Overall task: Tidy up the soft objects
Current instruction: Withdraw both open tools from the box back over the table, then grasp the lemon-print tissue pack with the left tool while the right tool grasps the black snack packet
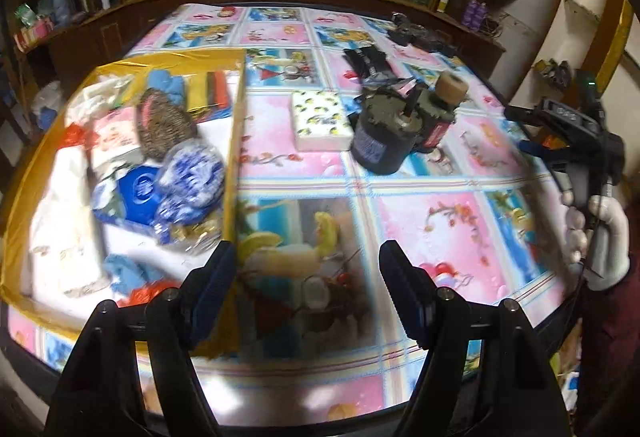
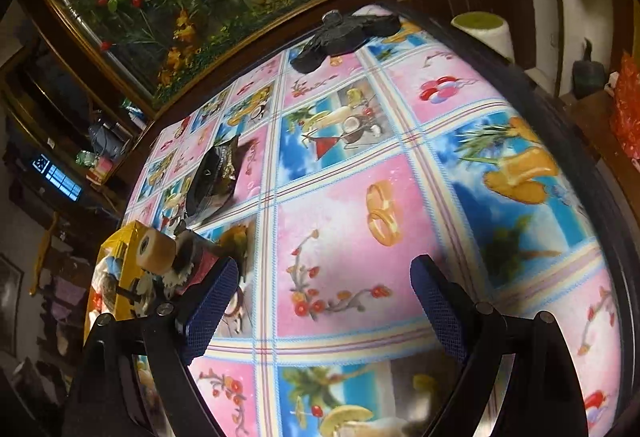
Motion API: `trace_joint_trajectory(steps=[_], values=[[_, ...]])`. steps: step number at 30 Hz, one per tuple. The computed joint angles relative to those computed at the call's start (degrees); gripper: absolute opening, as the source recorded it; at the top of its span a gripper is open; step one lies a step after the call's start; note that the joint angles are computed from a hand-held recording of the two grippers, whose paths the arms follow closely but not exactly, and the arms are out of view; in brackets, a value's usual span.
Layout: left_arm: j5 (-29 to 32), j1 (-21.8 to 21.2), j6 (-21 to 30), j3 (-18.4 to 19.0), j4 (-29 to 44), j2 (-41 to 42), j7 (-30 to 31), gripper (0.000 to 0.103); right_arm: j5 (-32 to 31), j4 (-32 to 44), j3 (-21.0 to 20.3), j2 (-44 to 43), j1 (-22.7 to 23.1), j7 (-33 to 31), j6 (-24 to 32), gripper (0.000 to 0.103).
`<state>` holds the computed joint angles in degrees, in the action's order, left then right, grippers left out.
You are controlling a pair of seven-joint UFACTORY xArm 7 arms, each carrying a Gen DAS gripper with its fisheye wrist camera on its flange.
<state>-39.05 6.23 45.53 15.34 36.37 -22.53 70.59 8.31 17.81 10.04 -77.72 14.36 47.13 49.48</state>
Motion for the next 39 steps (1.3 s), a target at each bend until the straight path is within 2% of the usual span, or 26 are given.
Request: trace_joint_trajectory(steps=[3,5,10,13,17,19,23,26,27,28,29,30,31,35,39], values=[[-0.51,0.01,6.94,0.29,6.36,5.03,-3.67,0.073,-0.28,3.8,-3.13,8.63,0.52,-4.68,-3.56,0.089],[-1.53,0.6,8.85,-0.61,9.79,7.79,-5.52,0.073,-0.33,7.71,-5.16,15.53,1.26,-9.09,-5.36,0.089],[-3.21,1.19,7.27,-4.08,14.3,12.0,-6.66,0.073,0.58,19.63,-7.53,32.7,3.08,-19.52,-4.94,0.089],[-3.34,1.54,8.54,-5.35,17.11,14.82,-7.66,0.073,3.04,28.71,-9.31,44.3,4.14,-26.52,-1.16,0.089],[-4.51,2.72,10.84,-6.08,19.53,17.16,-7.63,0.073,6.02,38.11,-9.09,55.88,2.52,-30.96,1.65,0.089],[-4.44,3.37,12.21,-6.51,21.02,18.6,-8.33,0.073,10.33,42.96,-10.02,61.96,2.23,-34.46,3.46,0.089],[-5.6,5.1,17.56,-7.21,25.48,22.34,-10.56,0.073,13.26,50.62,-7.92,71.04,0.51,-37.39,6.47,0.089],[-6.15,5.91,19.77,-8.44,28.39,24.49,-12.75,0.073,10.06,54.33,-5.3,75.53,-0.26,-37.1,7.04,0.089],[-6.12,5.96,20.1,-8.94,29.09,24.94,-13.41,0.073,7.72,55.76,-4.53,76.95,-0.24,-36.41,7.97,0.085],[-6.11,5.93,20.31,-9.43,29.71,25.32,-14.02,0.073,3.77,56.78,-3.73,77.83,0.03,-34.8,8.43,0.076],[-6.09,5.88,20.41,-9.84,30.19,25.62,-14.44,0.073,1.45,56.97,-3.23,77.96,0.27,-33.85,8.19,0.066],[-6.04,5.75,20.54,-10.26,30.86,26.08,-14.89,0.073,0.97,57.0,-3.17,77.9,0.18,-33.82,8.23,0.049],[-5.91,5.59,20.56,-10.66,31.61,26.67,-15.63,0.073,2.5,56.14,-3.47,77.32,-0.25,-34.1,7.83,0.041],[-4.81,4.93,20.67,-12.2,35.14,29.81,-19.35,0.073,3.43,47.89,-4.66,70.59,-2.04,-32.08,3.66,0.034],[-0.71,3.01,16.36,-14.05,36.32,31.79,-22.45,0.073,3.78,34.05,-5.16,59.92,-3.44,-29.08,-4.57,0.034]])
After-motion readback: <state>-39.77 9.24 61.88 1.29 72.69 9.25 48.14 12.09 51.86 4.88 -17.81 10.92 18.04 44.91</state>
